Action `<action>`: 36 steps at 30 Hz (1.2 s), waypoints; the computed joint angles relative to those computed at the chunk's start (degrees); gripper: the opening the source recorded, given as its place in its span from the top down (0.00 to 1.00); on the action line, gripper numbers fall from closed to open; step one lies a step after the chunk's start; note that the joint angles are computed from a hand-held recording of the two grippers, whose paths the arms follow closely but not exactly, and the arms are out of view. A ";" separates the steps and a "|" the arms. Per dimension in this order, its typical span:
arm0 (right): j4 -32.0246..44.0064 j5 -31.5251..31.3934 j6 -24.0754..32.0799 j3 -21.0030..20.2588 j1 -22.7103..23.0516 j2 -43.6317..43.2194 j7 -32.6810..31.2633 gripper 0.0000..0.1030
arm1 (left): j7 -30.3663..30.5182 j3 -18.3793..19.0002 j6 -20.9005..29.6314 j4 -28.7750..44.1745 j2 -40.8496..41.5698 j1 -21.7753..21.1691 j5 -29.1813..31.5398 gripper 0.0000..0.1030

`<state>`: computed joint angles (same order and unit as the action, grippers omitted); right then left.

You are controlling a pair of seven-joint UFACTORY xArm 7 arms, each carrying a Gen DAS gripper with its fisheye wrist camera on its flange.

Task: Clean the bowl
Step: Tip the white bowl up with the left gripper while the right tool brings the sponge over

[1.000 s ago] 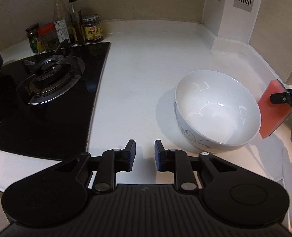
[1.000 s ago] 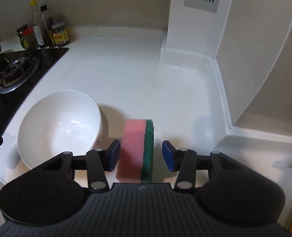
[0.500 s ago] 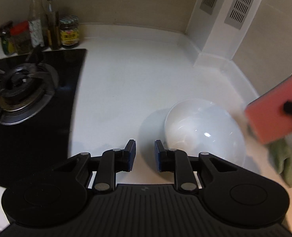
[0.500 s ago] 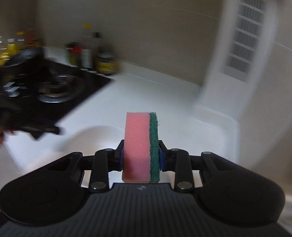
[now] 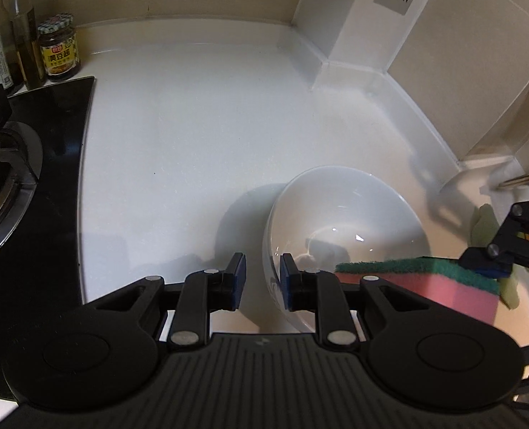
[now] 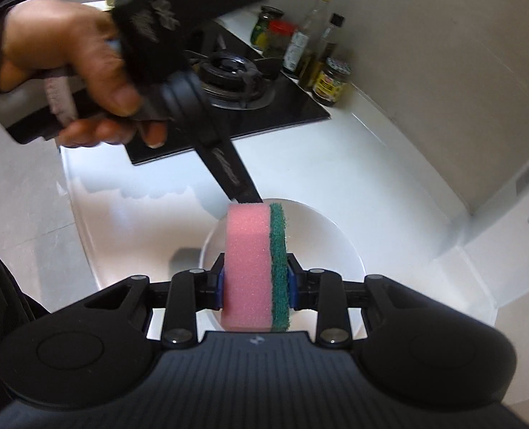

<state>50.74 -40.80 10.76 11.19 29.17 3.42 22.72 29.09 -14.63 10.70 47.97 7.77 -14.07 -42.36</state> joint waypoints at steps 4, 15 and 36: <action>-0.11 5.20 -0.99 0.95 -0.41 0.80 -8.35 0.74 | -4.01 0.31 -1.87 0.02 1.26 -0.97 2.21 0.75; -4.89 29.99 -7.76 5.93 -3.98 1.34 -47.05 0.73 | -27.58 4.37 -4.82 -0.09 3.29 -4.93 19.60 0.76; -6.01 39.57 -9.19 6.60 -3.39 1.56 -65.28 0.73 | -28.69 1.58 -3.05 3.30 6.14 -2.50 31.31 0.95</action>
